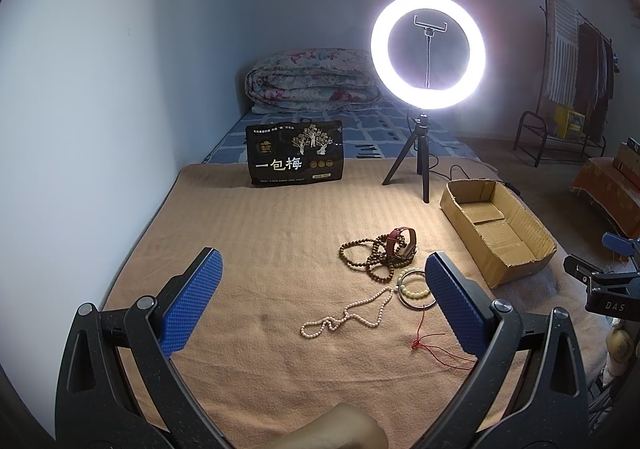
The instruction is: Organize jewelry
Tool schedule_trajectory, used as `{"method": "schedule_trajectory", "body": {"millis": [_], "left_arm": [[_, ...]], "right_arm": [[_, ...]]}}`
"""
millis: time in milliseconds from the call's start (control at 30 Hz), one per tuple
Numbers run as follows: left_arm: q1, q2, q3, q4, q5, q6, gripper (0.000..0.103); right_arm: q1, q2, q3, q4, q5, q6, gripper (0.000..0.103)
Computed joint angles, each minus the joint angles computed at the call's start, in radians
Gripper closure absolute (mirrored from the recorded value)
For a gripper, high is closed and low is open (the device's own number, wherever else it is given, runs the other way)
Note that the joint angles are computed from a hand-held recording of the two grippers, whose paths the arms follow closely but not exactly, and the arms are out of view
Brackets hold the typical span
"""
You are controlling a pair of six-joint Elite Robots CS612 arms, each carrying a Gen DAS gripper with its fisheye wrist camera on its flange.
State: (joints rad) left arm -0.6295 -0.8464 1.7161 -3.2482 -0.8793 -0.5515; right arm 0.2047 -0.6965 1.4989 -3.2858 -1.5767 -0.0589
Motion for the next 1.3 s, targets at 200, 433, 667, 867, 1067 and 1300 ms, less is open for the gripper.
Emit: {"method": "schedule_trajectory", "body": {"millis": [200, 433, 667, 867, 1067, 1300], "left_arm": [[0.000, 0.000, 0.000, -0.002, -0.002, 0.003, 0.000], [0.000, 0.001, -0.001, -0.002, 0.001, 0.004, 0.000], [-0.001, 0.000, -0.002, 0.001, 0.002, 0.005, 0.000], [-0.002, 0.000, -0.001, -0.001, 0.002, 0.005, 0.000], [-0.002, -0.001, -0.001, 0.000, 0.002, 0.005, 0.000], [-0.003, 0.000, -0.001, 0.001, 0.003, 0.006, 0.000]], "right_arm": [[0.001, 0.007, -0.005, -0.003, 0.001, 0.002, 0.000], [0.001, 0.006, -0.001, -0.004, 0.003, -0.001, 0.000], [0.000, 0.006, 0.003, -0.006, 0.003, 0.000, 0.001], [0.000, 0.007, 0.000, -0.005, 0.007, -0.001, 0.000], [-0.002, 0.004, 0.014, -0.015, 0.010, -0.003, 0.000], [0.000, 0.005, 0.009, -0.009, 0.008, -0.005, 0.001]]}}
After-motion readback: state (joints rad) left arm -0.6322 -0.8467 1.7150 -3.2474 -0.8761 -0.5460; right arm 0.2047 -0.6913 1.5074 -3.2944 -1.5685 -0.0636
